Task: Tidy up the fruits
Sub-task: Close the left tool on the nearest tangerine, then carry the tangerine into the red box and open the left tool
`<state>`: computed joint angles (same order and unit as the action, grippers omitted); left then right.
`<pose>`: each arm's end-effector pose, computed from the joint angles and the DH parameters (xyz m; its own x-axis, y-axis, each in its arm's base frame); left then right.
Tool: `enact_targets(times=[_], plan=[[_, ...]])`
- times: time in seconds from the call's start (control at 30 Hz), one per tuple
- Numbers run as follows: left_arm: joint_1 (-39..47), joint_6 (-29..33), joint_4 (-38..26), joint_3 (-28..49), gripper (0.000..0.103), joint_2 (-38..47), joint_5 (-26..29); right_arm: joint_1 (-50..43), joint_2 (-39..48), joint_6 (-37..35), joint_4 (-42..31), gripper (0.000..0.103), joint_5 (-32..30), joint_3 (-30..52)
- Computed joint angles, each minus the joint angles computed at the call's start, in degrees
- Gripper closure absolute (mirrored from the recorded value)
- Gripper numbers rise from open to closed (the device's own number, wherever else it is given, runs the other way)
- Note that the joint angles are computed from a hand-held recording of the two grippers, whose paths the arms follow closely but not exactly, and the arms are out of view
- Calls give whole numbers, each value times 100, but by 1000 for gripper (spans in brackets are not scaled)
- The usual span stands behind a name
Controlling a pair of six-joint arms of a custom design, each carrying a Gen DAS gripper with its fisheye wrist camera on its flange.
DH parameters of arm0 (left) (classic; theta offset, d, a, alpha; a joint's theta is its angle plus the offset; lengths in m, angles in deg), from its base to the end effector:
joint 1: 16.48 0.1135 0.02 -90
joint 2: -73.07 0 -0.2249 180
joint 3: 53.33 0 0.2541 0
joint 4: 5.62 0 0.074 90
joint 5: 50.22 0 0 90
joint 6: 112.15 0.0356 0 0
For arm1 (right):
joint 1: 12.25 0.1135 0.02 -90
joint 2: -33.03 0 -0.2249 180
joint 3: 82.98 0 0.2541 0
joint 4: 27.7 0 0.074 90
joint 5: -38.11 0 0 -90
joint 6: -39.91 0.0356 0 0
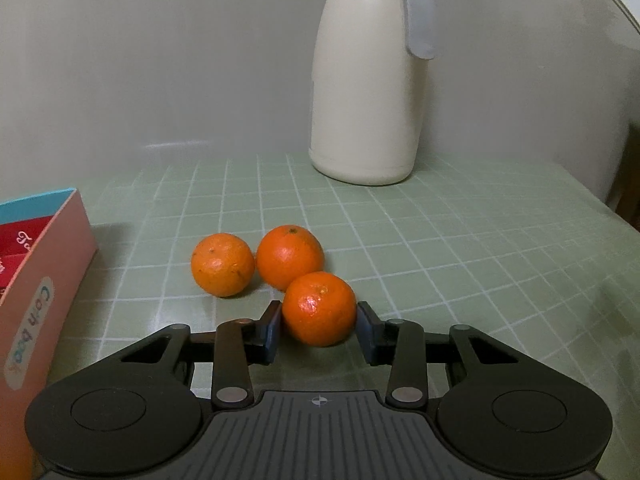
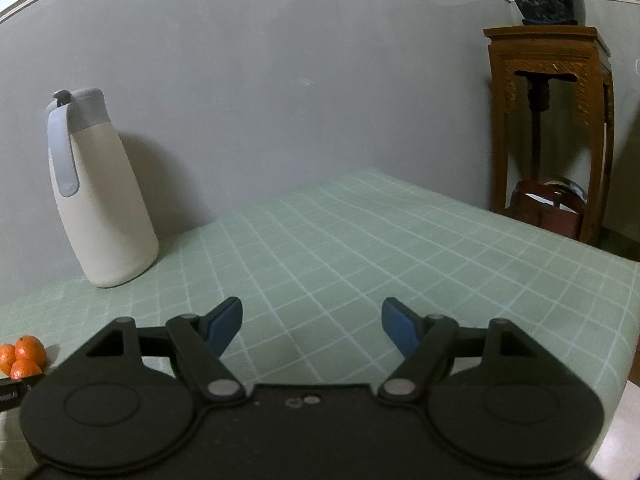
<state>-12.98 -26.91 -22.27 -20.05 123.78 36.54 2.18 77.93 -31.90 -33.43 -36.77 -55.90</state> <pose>0.2102 0.0149 0.1501 -0.5484 -0.1165 -0.8280 -0.1537 0.9874 -0.0372 0.1979 0.0413 0.1512 -0.3704 0.2159 -0.9034 0.1122 0.9759 0.1872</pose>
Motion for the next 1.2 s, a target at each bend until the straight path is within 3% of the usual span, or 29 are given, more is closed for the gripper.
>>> enact_targets(times=[0.33,0.47,0.73,0.97,1.03,1.2], plan=[[528,321,-1481,-357,64,-2206,292,535,93,163,-23,26,191,129],[975,572,-2237,-364,64,-3090,609,872,214,165,21,26,345,220],[2029,1121,-3158,-304,64,-4110,1477,1516,186,301,-30,26,648,348],[3866,1862,-3619,-63,64,-4303,2970,2039,504,438,38,26,931,589],[4534,2128,-3690,39,64,-4161,3500,2173,558,478,67,26,997,632],[5578,2605,-3581,187,64,-3662,4208,2525,892,533,215,26,1185,807]])
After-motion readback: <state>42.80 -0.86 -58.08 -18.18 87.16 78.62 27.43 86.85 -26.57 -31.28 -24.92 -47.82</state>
